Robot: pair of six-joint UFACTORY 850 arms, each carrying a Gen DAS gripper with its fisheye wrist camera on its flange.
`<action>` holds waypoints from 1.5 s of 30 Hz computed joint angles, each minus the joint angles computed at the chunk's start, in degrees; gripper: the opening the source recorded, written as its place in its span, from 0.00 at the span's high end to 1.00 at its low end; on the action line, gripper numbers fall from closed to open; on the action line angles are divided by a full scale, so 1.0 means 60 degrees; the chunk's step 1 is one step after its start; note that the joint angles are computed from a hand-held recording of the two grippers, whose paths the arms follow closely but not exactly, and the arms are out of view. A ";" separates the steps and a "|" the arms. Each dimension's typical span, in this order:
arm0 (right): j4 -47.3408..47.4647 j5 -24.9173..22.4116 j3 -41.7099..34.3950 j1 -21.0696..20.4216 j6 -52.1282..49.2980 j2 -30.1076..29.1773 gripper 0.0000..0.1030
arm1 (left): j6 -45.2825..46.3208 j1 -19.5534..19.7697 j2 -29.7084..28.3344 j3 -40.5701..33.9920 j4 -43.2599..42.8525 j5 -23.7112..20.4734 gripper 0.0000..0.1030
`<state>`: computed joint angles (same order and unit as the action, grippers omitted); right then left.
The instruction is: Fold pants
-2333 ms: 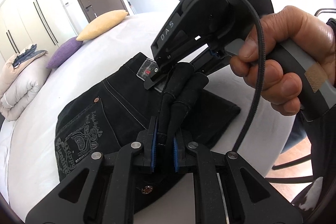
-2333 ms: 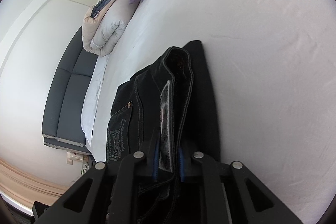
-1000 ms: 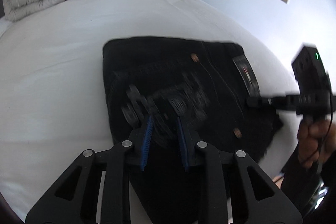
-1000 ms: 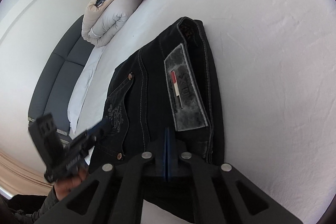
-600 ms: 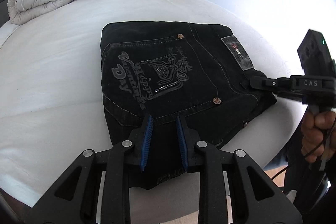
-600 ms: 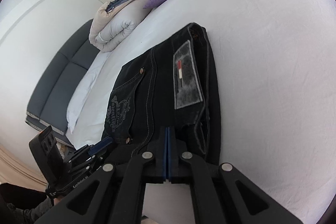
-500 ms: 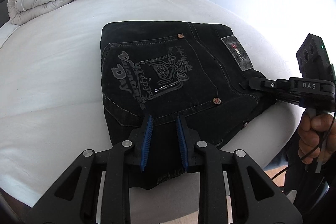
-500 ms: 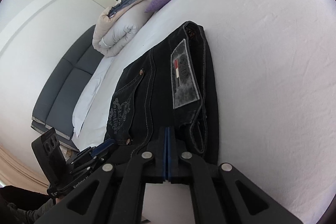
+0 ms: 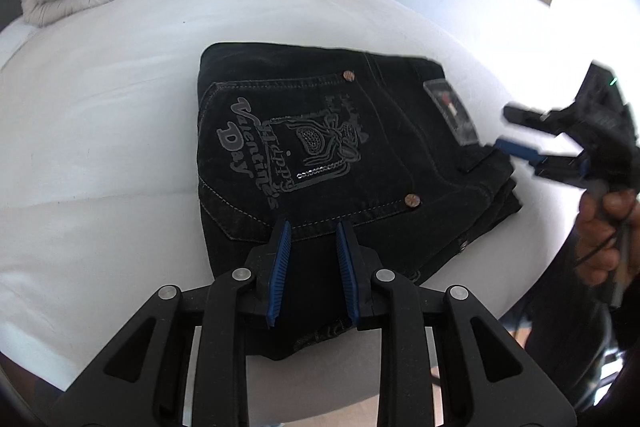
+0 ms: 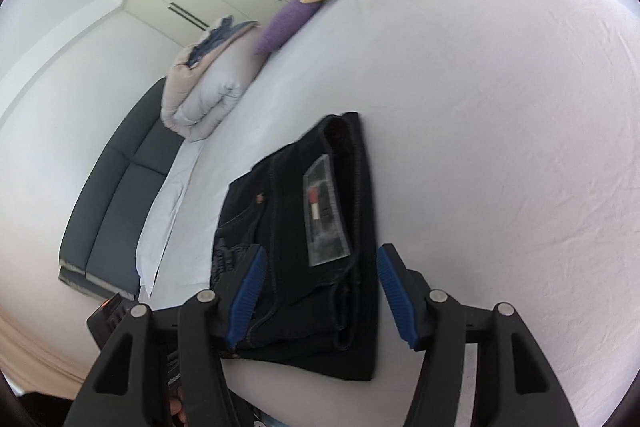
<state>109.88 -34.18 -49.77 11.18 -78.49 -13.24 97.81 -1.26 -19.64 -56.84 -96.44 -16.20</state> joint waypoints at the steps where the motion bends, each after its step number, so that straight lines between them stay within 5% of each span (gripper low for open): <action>1: -0.0247 0.0050 -0.0097 -0.0024 0.0298 -0.0114 0.41 | -0.0280 0.0062 0.0055 0.0018 0.0140 -0.0159 0.77; 5: -0.1440 0.0007 -0.0535 -0.0078 0.1164 -0.0496 0.41 | -0.1154 0.0410 0.0305 0.0090 0.0416 -0.0661 0.71; 7: -0.1803 0.0017 -0.0759 -0.0055 0.1481 -0.0658 0.40 | -0.1483 0.0694 0.0317 0.0063 0.0258 -0.1066 0.36; 8: -0.1954 -0.0007 -0.0868 -0.0057 0.1676 -0.0742 0.41 | -0.1605 0.0822 0.0298 0.0029 0.0100 -0.1166 0.31; 17: -0.3955 0.0176 -0.2000 0.0137 0.3860 -0.1442 0.40 | -0.5098 0.1293 -0.1136 -0.1724 0.2613 -0.2719 0.29; 20: -0.4344 0.0067 -0.2262 0.0131 0.4215 -0.1671 0.40 | -0.7124 0.1068 -0.1862 -0.2743 0.4740 -0.3026 0.29; 24: -0.4957 0.0085 -0.2746 0.0216 0.4728 -0.2007 0.46 | -0.7894 0.0855 -0.2322 -0.3376 0.5682 -0.3222 0.30; 26: -0.5089 0.0040 -0.3032 0.0260 0.4894 -0.2257 0.61 | -0.8119 0.0784 -0.2366 -0.3509 0.5974 -0.3218 0.36; 32: -0.4622 0.0822 -0.2834 0.0544 0.3813 -0.2059 0.77 | -0.8155 0.0672 -0.2186 -0.3377 0.6159 -0.2920 0.56; 37: -0.4036 0.1372 -0.2629 0.0777 0.2705 -0.1479 0.81 | -0.8239 0.0414 -0.1815 -0.3275 0.6420 -0.2457 0.78; 45: -0.4065 0.1159 -0.3292 0.0361 0.2199 -0.1161 0.81 | -0.7606 0.0199 -0.1778 -0.4259 0.5965 -0.2455 0.80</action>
<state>85.49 -27.23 -69.52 13.34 -65.30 -20.21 52.17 -0.06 -30.30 -82.40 -60.66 -30.93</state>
